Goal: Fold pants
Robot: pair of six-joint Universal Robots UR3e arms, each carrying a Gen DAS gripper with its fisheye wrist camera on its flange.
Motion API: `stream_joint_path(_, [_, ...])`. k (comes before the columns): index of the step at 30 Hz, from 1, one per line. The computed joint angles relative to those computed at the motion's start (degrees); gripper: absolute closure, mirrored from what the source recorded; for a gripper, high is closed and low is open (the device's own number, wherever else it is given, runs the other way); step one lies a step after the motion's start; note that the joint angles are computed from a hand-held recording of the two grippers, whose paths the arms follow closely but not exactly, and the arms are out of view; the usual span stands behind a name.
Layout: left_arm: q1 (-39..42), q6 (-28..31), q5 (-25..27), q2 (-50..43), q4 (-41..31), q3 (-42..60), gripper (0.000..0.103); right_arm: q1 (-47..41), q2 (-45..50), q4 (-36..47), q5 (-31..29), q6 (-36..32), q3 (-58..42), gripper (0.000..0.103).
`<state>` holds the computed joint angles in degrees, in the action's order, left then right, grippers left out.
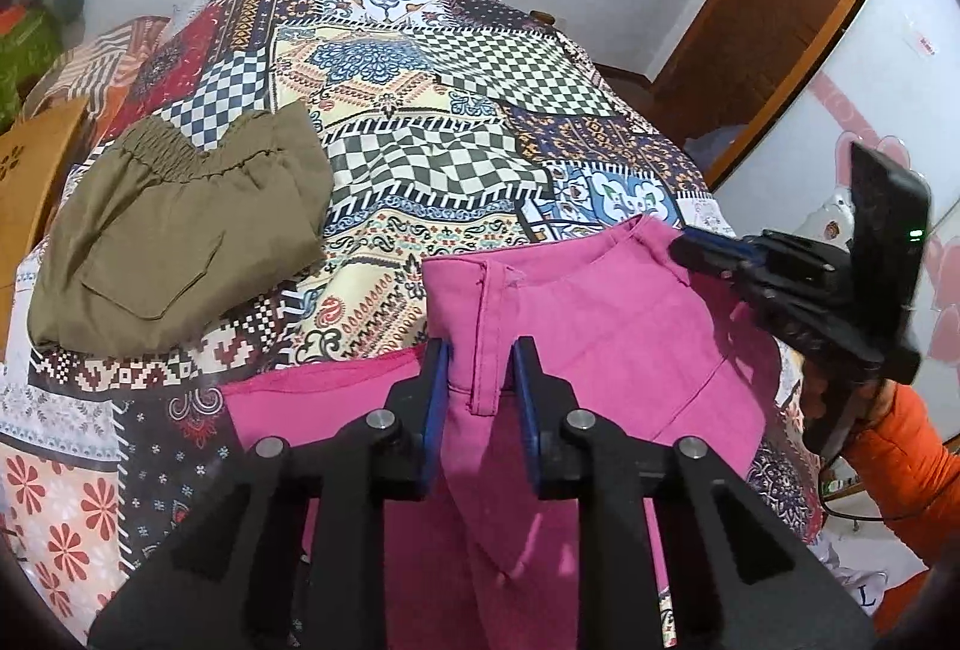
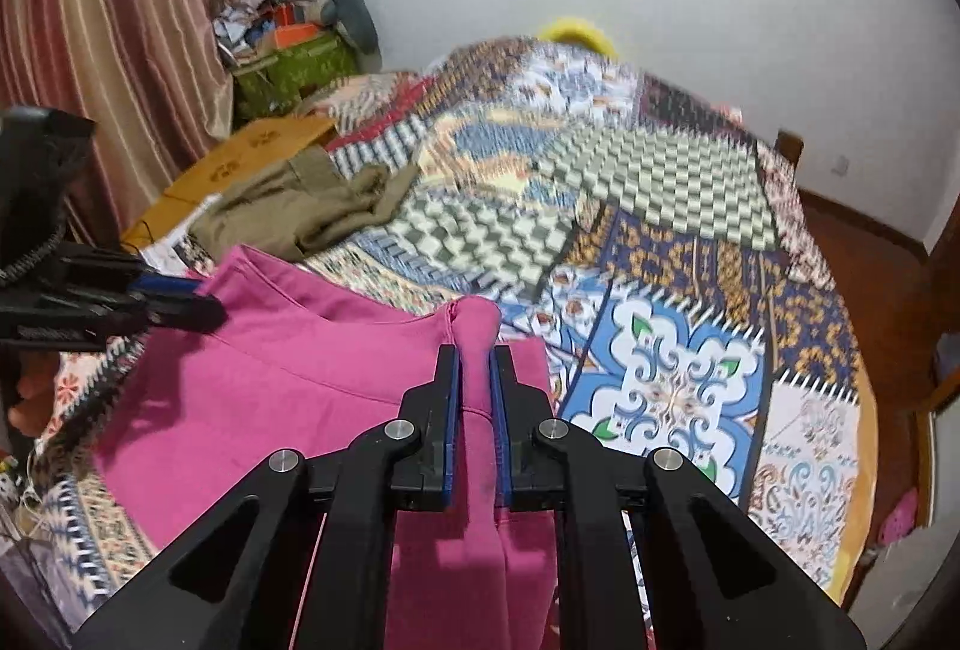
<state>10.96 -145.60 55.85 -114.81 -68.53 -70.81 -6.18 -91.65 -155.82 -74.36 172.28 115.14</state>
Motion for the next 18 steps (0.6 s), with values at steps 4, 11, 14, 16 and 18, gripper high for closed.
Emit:
stream_joint_path(4, [-1.0,-0.8,2.1,-1.4,-0.3,2.1,0.081,0.5,3.6,1.8,-0.8,-0.4,-1.6,0.094])
stream_joint_path(11, [0.0,-0.3,2.6,2.1,-0.6,1.2,0.079,-0.7,-1.1,8.8,0.3,-1.2,-3.2,0.091])
stream_joint_path(14, [1.9,0.5,2.1,5.7,-0.2,-1.8,0.079,-1.3,-4.1,12.1,2.0,-1.5,-4.1,0.09])
stream_joint_path(16, [3.2,1.8,2.0,7.9,-1.1,-3.8,0.079,-1.2,-5.5,14.0,3.5,-1.5,-5.2,0.09])
stream_joint_path(18, [4.3,3.1,2.6,10.2,-1.7,-6.5,0.079,0.0,-5.5,14.6,3.7,-1.2,-6.5,0.088])
